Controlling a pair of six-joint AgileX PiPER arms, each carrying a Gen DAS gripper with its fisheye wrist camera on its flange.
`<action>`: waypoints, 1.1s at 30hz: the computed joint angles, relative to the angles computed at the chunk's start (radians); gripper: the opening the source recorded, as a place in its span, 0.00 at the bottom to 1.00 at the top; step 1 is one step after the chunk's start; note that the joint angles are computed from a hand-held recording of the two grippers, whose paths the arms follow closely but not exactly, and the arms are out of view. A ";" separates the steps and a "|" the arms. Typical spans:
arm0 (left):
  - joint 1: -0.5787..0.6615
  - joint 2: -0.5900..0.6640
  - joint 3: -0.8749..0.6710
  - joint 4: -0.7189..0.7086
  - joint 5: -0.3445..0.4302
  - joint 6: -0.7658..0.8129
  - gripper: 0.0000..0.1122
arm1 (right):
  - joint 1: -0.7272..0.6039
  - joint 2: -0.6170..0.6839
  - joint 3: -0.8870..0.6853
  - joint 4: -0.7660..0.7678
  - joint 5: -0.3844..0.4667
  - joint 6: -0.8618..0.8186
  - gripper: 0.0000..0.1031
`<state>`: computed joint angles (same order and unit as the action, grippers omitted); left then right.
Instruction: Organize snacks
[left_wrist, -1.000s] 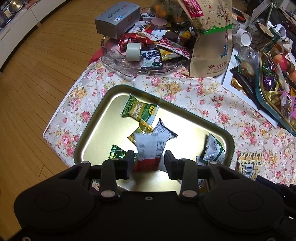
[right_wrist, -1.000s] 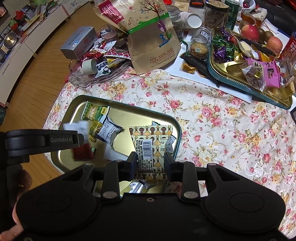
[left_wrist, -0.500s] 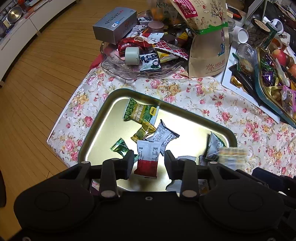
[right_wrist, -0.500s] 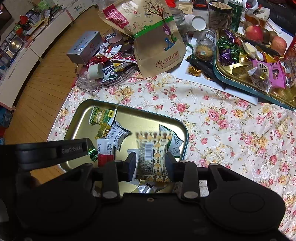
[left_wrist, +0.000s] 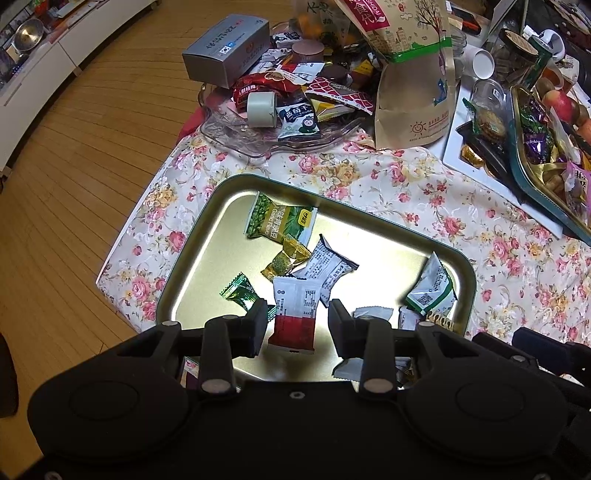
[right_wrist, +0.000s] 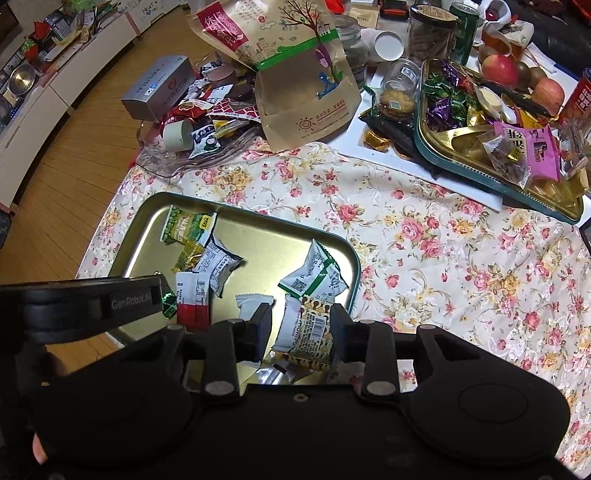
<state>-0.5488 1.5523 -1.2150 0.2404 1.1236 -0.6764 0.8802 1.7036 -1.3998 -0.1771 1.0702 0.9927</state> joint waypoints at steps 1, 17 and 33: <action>-0.003 0.002 -0.001 0.004 0.002 -0.002 0.41 | -0.001 0.002 -0.001 -0.001 0.004 0.001 0.36; -0.019 0.021 -0.007 0.017 0.013 -0.016 0.41 | -0.006 0.076 -0.051 -0.014 0.112 -0.001 0.36; -0.022 0.027 -0.015 0.009 0.014 -0.013 0.41 | -0.010 0.081 -0.053 0.000 0.114 -0.014 0.36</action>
